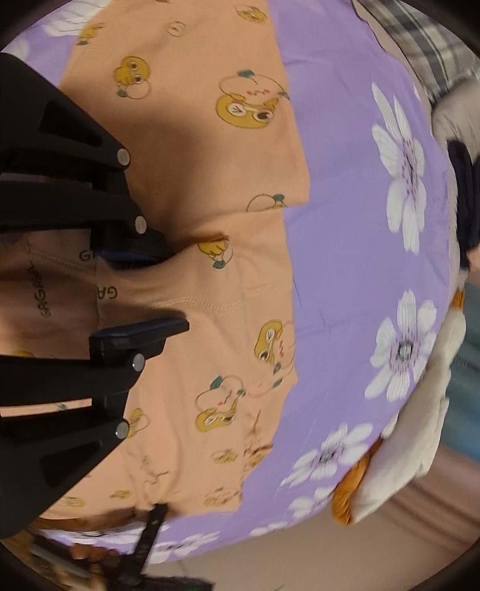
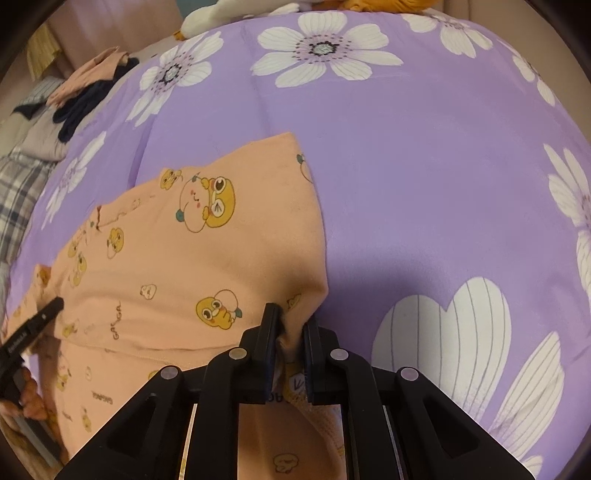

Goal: Fold small clothes

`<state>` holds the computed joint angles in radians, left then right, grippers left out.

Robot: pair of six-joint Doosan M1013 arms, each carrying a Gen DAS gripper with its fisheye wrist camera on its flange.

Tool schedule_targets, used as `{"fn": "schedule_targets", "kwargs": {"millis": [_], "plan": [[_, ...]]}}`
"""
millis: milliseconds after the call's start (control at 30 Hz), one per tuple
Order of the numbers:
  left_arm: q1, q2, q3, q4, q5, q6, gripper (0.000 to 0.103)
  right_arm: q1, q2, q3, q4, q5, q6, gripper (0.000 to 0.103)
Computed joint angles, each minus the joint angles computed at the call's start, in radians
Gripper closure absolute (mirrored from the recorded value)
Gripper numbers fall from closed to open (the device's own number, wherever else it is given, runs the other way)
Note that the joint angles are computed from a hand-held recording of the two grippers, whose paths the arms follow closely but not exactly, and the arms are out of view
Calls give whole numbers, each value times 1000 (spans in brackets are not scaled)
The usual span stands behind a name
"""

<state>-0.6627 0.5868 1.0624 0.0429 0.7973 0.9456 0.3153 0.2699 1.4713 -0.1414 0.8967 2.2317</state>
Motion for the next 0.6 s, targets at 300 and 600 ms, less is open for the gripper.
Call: {"fn": "schedule_targets", "kwargs": {"millis": [300, 600], "plan": [[-3, 8, -21, -49, 7, 17, 56, 25, -13, 31, -103, -35, 113, 96], [-19, -4, -40, -7, 63, 52, 38, 61, -8, 31, -241, -9, 236, 92]]}}
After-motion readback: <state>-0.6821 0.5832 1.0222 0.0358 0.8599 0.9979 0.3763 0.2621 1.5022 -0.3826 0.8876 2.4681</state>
